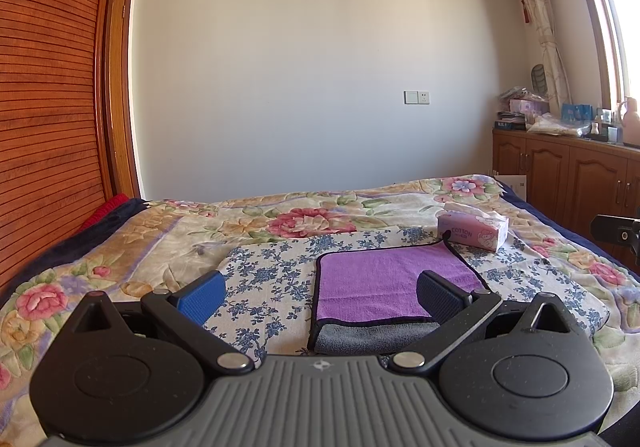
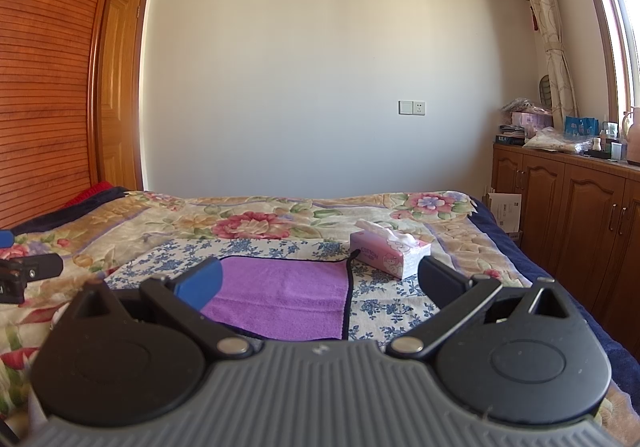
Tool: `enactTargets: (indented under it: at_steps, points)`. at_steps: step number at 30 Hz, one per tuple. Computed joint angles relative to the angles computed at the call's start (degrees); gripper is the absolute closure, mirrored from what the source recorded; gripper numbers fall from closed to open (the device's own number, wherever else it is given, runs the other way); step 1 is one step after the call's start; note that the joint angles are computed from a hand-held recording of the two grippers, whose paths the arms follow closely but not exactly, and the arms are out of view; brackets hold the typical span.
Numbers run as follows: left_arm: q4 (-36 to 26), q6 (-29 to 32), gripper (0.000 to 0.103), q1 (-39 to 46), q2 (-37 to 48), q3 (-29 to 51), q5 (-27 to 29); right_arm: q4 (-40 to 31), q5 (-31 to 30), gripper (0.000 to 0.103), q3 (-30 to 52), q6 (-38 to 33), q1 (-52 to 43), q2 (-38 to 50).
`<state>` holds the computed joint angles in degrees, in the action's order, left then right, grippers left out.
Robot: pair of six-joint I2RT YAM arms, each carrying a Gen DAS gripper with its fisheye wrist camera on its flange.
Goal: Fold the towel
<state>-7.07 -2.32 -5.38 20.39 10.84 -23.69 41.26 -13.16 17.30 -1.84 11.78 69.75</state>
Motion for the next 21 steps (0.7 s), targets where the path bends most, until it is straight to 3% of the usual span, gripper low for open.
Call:
enactTargets:
  at_steps: [6, 21]
  points:
    - [0.3, -0.1, 0.0, -0.1, 0.5, -0.2, -0.1, -2.1, -0.1, 0.0, 0.3, -0.2, 0.4, -1.4]
    - [6.1, 0.8, 0.0, 2.6, 9.7, 0.3, 3.1, -0.5, 0.9, 0.0, 3.8, 0.2, 1.8, 5.8]
